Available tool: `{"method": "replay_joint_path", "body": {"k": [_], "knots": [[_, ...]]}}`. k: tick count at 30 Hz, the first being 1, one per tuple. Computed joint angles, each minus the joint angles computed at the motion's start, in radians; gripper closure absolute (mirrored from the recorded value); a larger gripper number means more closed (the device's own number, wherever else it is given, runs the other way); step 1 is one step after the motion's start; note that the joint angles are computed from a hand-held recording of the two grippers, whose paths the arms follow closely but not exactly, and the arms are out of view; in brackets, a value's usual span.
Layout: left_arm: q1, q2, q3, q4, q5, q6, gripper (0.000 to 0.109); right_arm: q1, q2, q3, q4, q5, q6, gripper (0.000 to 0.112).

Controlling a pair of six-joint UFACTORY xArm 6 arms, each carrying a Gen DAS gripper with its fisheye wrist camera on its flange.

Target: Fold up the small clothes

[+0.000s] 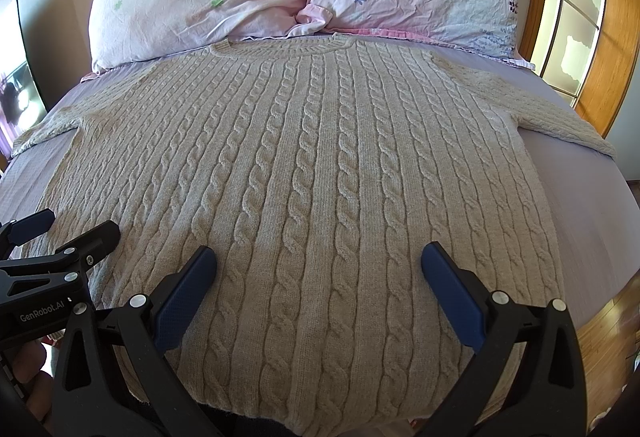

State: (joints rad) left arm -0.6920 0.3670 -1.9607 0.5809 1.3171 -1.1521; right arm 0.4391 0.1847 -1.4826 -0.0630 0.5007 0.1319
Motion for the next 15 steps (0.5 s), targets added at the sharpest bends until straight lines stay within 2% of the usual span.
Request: {"method": "replay_joint_path", "body": {"k": [15], "knots": [[0.000,0.001,-0.002,-0.004,0.002,0.004,0.007,0.003,0.000,0.004,0.001,-0.001,-0.005,0.011]]}}
